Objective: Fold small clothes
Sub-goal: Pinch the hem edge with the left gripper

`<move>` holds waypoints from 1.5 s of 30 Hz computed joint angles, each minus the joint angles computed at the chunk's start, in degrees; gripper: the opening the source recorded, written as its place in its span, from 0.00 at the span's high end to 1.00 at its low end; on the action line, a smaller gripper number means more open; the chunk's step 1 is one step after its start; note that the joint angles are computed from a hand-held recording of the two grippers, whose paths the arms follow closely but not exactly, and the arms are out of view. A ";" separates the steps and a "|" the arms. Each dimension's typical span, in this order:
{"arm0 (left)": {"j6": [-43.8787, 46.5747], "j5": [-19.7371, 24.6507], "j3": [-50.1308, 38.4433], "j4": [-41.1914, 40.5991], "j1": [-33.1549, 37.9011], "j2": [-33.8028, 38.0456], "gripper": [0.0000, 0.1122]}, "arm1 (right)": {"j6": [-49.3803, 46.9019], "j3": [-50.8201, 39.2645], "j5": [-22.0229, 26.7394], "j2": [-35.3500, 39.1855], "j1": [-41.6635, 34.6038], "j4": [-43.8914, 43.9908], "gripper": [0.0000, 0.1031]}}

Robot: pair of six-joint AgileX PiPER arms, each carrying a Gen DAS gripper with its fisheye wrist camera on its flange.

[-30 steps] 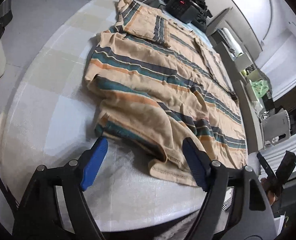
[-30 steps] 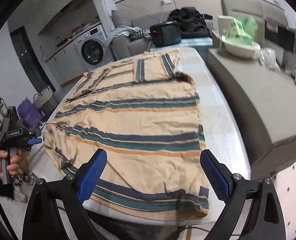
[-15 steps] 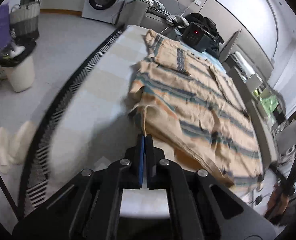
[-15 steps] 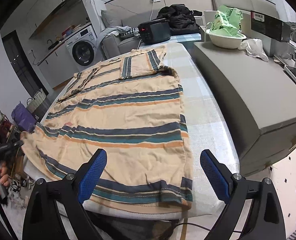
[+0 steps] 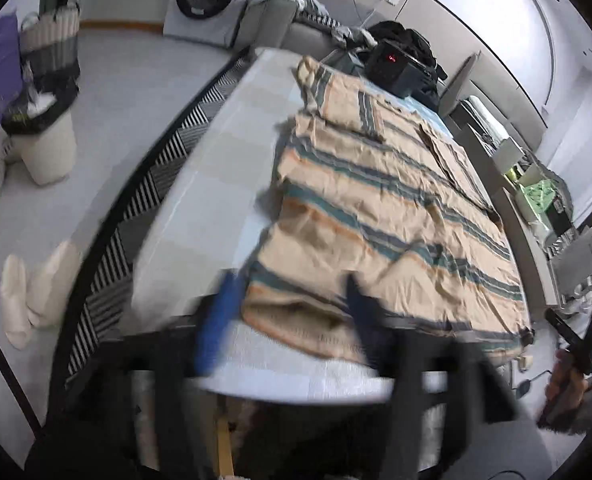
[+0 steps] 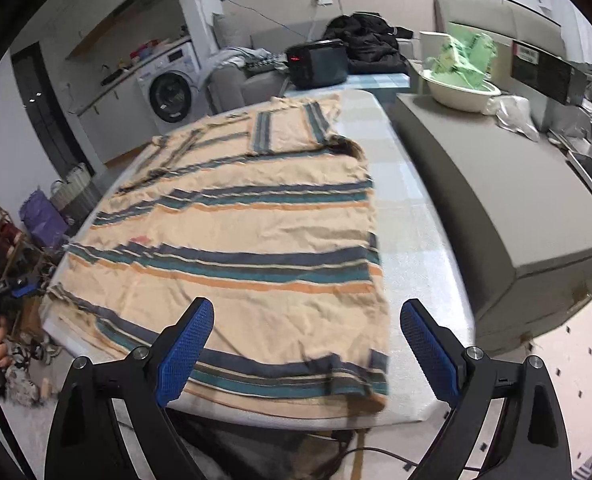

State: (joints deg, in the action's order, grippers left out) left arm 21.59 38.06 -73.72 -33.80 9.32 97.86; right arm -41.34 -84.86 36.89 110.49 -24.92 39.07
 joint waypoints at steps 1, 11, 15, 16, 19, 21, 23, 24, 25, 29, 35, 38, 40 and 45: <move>-3.45 -1.74 -0.46 3.99 -1.50 0.49 0.40 | -1.12 -0.24 0.79 0.11 -0.04 1.45 0.07; -2.51 -0.63 -3.72 9.89 -4.11 7.90 0.86 | 0.27 -0.96 0.38 1.60 1.37 -0.29 0.07; 0.54 2.78 -3.27 16.46 -5.02 6.89 0.93 | -0.17 -1.07 0.54 2.10 0.86 -0.13 0.07; 1.73 3.59 -3.33 16.31 -4.68 6.77 0.93 | 0.27 -1.25 0.41 2.27 0.75 -0.53 0.07; 3.80 3.87 -3.41 12.95 -2.90 6.12 0.93 | 1.48 -1.77 0.45 2.71 0.10 -1.06 0.07; 5.43 4.70 -3.80 8.79 -1.30 6.08 0.92 | 2.23 -2.10 0.48 2.92 -0.21 -1.48 0.07; 4.13 7.86 -6.14 6.88 -0.23 7.96 0.87 | 3.11 -2.48 0.62 3.11 -0.37 -1.96 0.07; 3.86 8.42 -6.56 5.57 0.23 8.78 0.85 | 3.12 -2.58 0.80 3.13 -0.48 -1.81 0.07; 3.84 7.71 -6.14 5.07 0.32 8.85 0.85 | 3.13 -2.63 0.87 3.11 -0.51 -1.74 0.07; 7.97 5.95 -4.59 -1.62 1.37 9.57 0.85 | 4.00 -2.89 0.82 2.77 -0.11 -2.55 0.07; 11.72 8.29 -4.13 -6.24 4.07 9.26 0.98 | 5.70 -4.74 1.99 3.44 0.52 -3.98 0.07; 12.58 10.28 -3.82 -4.16 5.81 7.11 0.98 | 8.69 -6.38 2.52 4.94 0.92 -7.00 0.07; 13.33 11.60 -3.74 -2.34 6.40 5.99 0.98 | 10.07 -6.75 2.53 5.52 0.82 -8.39 0.07; 15.08 13.91 -4.33 -1.09 5.57 6.01 0.98 | 10.88 -5.80 3.12 4.92 -0.79 -11.40 0.07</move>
State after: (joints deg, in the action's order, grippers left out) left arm 36.67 51.97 -78.05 -34.88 14.90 103.86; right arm -30.46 -90.66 40.01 115.40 -25.72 27.67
